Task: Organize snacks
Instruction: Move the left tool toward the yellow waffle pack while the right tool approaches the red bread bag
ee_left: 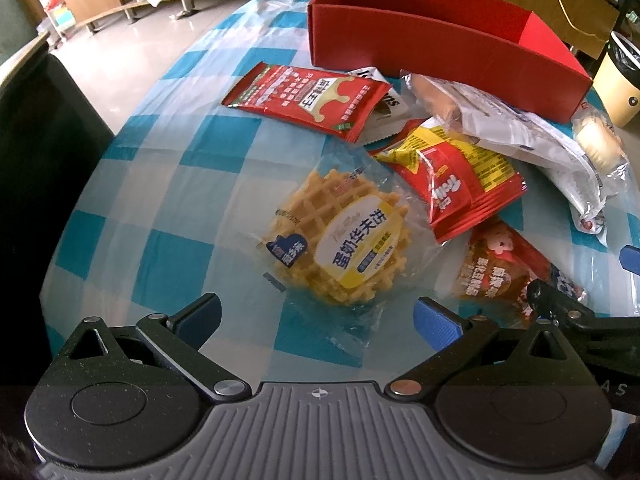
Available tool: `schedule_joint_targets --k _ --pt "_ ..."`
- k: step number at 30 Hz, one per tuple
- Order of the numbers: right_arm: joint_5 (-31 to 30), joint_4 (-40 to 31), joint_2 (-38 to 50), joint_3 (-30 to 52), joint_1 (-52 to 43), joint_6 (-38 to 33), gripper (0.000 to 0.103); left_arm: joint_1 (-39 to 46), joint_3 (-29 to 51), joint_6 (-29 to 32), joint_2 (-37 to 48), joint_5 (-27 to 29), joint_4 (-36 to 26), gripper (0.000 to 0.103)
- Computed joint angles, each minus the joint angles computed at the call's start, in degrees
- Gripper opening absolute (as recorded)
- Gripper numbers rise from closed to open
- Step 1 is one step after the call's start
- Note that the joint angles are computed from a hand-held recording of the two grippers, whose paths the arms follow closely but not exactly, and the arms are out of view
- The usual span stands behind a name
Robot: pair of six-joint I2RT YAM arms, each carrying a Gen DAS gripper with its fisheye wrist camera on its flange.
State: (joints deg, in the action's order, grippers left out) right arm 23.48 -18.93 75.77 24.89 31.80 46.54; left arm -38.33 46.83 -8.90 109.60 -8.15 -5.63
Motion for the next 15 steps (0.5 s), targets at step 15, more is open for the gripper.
schedule_joint_targets --k 15 --pt "-5.12 4.55 5.78 1.26 -1.34 -6.57 0.101 2.61 1.28 0.33 1.28 1.65 -0.94 0.103"
